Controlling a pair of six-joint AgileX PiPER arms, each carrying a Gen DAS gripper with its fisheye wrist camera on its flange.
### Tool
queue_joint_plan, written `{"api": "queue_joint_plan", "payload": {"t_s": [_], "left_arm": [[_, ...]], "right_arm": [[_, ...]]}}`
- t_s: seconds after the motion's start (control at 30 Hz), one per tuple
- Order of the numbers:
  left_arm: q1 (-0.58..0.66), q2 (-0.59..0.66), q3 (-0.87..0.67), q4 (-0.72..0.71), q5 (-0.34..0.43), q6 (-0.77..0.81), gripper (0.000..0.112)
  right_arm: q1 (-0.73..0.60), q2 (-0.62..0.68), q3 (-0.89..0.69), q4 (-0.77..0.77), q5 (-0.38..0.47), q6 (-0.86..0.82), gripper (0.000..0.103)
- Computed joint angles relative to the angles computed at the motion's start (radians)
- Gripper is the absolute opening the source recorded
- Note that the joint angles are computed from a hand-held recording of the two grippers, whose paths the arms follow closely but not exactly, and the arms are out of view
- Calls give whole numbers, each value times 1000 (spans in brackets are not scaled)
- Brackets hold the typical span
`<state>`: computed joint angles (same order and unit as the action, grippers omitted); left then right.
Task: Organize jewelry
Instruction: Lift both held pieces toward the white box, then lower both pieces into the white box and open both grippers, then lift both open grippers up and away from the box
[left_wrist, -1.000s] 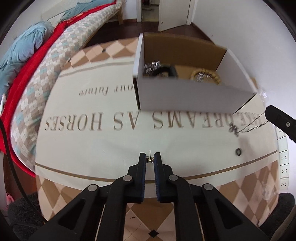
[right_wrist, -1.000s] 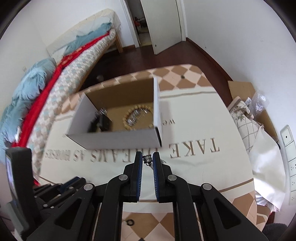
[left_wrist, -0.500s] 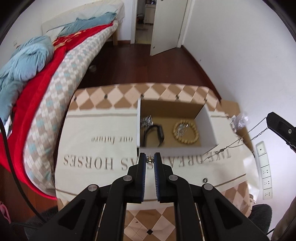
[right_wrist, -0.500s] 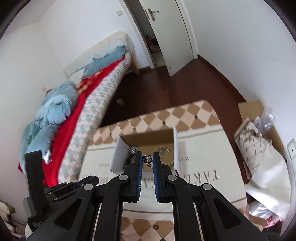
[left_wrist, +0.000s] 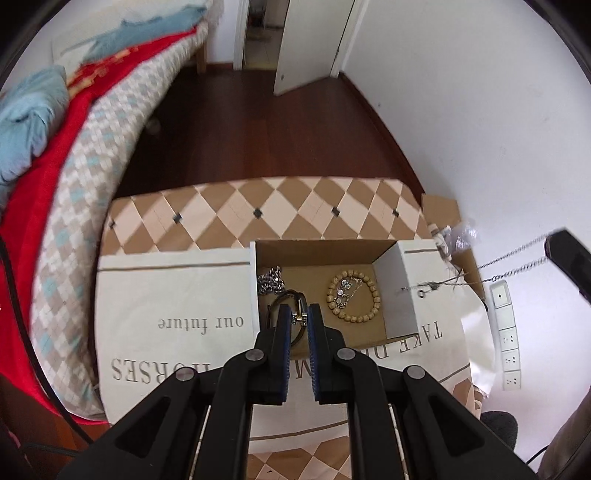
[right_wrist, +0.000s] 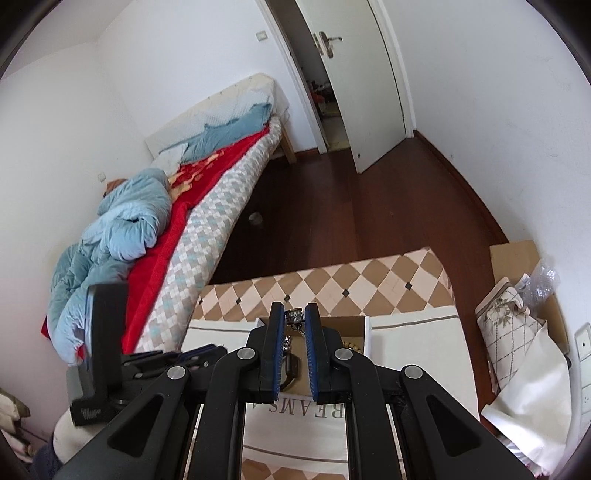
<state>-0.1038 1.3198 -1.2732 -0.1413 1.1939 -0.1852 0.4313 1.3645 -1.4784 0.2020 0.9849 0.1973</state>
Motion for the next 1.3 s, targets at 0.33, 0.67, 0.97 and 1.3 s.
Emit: {"api": "queue_joint_plan", "payload": {"t_s": [0.33,0.67,0.97,1.3], "left_arm": [[39,165,-62,-60,16,65,11],[-33,97,-36,211,-63,-82,86],[-82,-5,76,384,-109,-237,102],[-187,-119,172,515,-79,-362,103]], "right_arm": [[-36,153,65,90,-13,-84,12],[-25,272,18,15,79,-64,72],[84,261,41,-263,106,114,103],[179,201,125,-428,98,283,103]]}}
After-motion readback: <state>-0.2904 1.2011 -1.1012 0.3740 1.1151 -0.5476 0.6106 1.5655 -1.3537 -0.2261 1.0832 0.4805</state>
